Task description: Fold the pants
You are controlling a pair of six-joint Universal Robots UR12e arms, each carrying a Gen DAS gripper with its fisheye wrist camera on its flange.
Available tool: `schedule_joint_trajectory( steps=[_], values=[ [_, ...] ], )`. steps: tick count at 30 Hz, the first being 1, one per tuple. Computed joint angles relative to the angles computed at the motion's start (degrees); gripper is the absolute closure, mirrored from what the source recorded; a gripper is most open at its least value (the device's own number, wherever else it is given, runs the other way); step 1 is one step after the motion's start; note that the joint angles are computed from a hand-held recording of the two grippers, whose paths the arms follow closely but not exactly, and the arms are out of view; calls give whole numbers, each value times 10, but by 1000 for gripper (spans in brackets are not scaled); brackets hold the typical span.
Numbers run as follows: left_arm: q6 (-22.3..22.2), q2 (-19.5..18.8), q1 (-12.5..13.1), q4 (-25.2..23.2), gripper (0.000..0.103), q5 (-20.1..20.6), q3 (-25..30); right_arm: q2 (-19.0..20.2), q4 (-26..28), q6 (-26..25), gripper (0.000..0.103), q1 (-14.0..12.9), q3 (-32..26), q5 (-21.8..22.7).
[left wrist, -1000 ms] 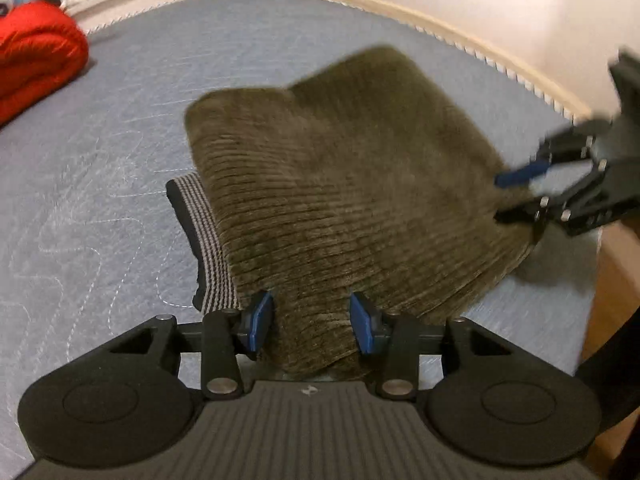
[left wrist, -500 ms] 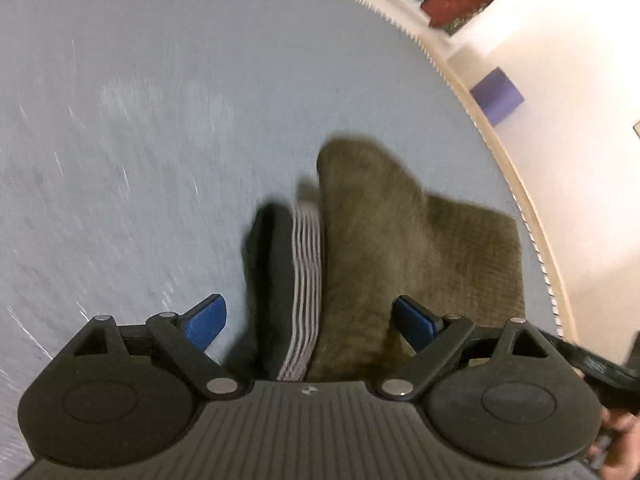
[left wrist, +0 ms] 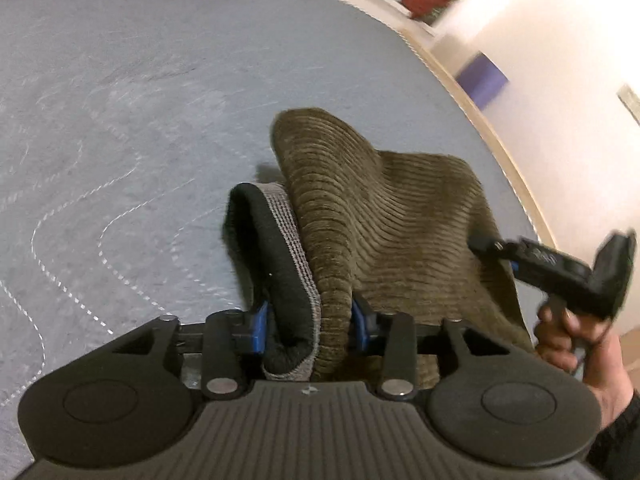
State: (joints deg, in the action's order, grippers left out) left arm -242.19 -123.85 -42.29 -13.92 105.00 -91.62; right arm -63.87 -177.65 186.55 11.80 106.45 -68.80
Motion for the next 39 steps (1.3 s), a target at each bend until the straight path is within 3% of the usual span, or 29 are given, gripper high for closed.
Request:
schedule_joint_trajectory(
  steps=[2,4,6,8,9,10,11,13,15,18,21,24,25,27,28,30,32,35,37,39],
  values=[
    [-6,4,1,-20,47,13,5,-6,14,-9,53,-5,0,13],
    [22,5,-13,-57,45,91,26,-11,44,-36,50,-7,-6,14],
    [71,0,-25,-76,45,167,48,-26,77,-59,43,-2,-5,-15],
    [150,-11,-35,-56,45,219,66,-37,93,-82,42,2,-2,-45],
    [183,-16,-36,-37,49,218,70,-43,96,-93,42,4,2,-61],
    [207,-18,-36,-17,58,208,69,-48,95,-100,42,7,5,-77],
    [214,-19,-35,-19,64,193,71,-52,92,-106,42,11,9,-94],
    [207,-20,-24,-95,77,135,81,-59,76,-114,42,19,18,-127],
    [188,-24,-19,-155,76,115,87,-63,57,-118,42,26,24,-158],
    [192,-19,-23,-156,75,133,89,-69,26,-114,43,29,32,-171],
    [241,-13,-39,-126,75,159,84,-87,20,-132,43,17,49,-106],
    [279,-8,-44,-94,75,124,73,-105,65,-226,41,12,60,-50],
    [283,-9,-44,-118,75,115,75,-111,88,-267,40,16,64,-52],
    [283,-14,-48,-164,75,113,79,-114,132,-334,39,30,67,-96],
    [287,-18,-51,-163,75,126,79,-110,133,-348,35,35,71,-121],
    [291,-21,-58,-170,75,147,88,-106,127,-323,29,35,72,-126],
    [267,-19,-61,-174,71,156,90,-105,139,-288,29,34,65,-131],
    [237,-14,-70,-171,48,170,88,-111,98,-272,25,46,74,-164],
    [222,-17,-81,-180,24,206,100,-121,58,-263,17,58,86,-182],
    [195,-16,-91,-183,13,233,107,-133,24,-236,3,65,94,-185]
  ],
)
